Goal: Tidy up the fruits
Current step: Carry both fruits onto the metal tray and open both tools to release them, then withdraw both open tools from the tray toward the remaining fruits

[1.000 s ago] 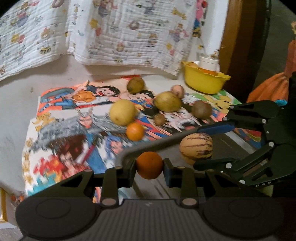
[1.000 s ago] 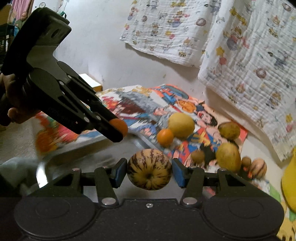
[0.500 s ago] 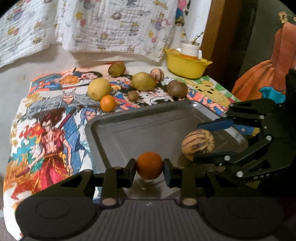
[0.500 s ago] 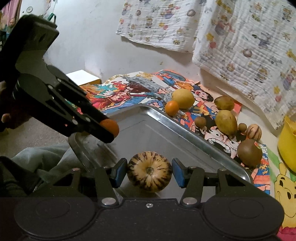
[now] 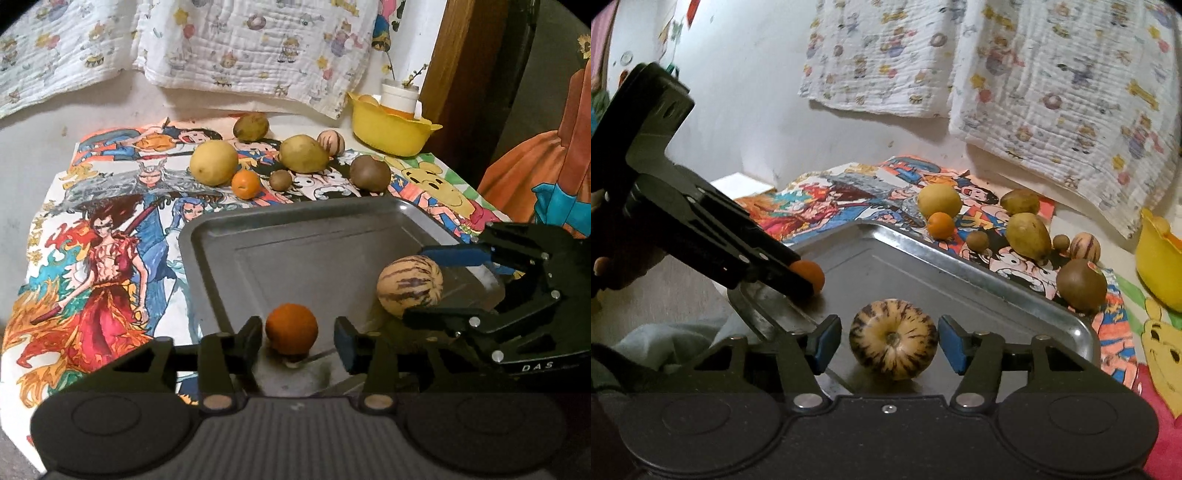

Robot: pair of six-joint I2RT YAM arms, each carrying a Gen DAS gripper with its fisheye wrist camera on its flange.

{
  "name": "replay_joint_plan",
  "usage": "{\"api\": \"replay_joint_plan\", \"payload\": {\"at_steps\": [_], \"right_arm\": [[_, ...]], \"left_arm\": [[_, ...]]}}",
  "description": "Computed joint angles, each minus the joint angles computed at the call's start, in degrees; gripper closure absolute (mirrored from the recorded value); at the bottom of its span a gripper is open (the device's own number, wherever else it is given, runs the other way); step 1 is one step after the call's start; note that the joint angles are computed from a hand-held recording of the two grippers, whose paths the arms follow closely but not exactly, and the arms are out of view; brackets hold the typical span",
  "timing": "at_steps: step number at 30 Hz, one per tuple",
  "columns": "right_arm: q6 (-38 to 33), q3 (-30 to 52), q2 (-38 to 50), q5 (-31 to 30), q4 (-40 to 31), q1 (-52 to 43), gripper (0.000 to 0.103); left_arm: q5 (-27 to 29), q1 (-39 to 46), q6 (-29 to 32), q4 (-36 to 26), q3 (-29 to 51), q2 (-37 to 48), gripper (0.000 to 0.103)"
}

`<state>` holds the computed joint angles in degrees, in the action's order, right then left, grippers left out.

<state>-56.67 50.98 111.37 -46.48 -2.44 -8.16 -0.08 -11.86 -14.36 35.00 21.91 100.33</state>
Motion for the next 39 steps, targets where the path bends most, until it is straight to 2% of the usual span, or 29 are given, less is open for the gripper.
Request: {"api": "replay_joint_plan", "payload": {"at_steps": [3, 5, 6, 7, 10, 11, 14, 20, 24, 28, 39], "right_arm": [[1.2, -1.6, -0.9, -1.2, 0.8, -1.3, 0.035], [1.8, -2.8, -1.9, -1.8, 1.1, -2.3, 0.029], [2.0, -3.5, -2.4, -2.3, 0.9, -3.0, 0.027], [2.1, -3.9, -2.7, -2.7, 0.7, -3.6, 0.021], [2.0, -5.0, -3.7, -4.2, -1.4, -5.7, 0.009], [1.7, -5.4, -4.1, -4.6, -2.0, -6.4, 0.005], [1.1, -7.6, -5.8, -4.8, -1.8, -8.2, 0.001], [2.4, -9.3, -7.0, -3.1, -0.5, -10.5, 0.001], [3.9, -9.7, -7.3, -0.7, 1.9, -11.1, 0.001], [5.5, -10.0, -6.7, 0.9, 4.9, -11.9, 0.001], [10.7, -7.3, -4.8, -0.3, 8.3, -12.9, 0.001]], "left_arm": [[-1.6, -1.2, -0.9, 0.9, -2.1, -2.6, 0.037], [-3.0, -2.2, -1.5, 1.6, -4.0, -4.9, 0.031], [-3.6, -2.7, -1.9, 2.1, -5.1, -6.2, 0.024], [-4.3, -3.3, -2.4, 2.8, -6.3, -7.4, 0.014], [-7.4, -5.9, -4.2, 7.5, -10.7, -9.6, 0.001], [-8.4, -6.6, -4.3, 8.6, -11.8, -10.1, 0.001], [-11.1, -9.1, -3.8, 10.4, -13.8, -10.2, 0.000], [-14.9, -12.3, -5.0, 15.6, -15.4, -4.0, 0.000], [-15.4, -11.8, -5.0, 15.4, -16.2, -3.0, 0.000], [-17.2, -10.7, -5.2, 10.5, -16.2, -5.9, 0.000], [-15.0, -2.5, -2.4, -3.4, -14.1, -18.3, 0.000]]}}
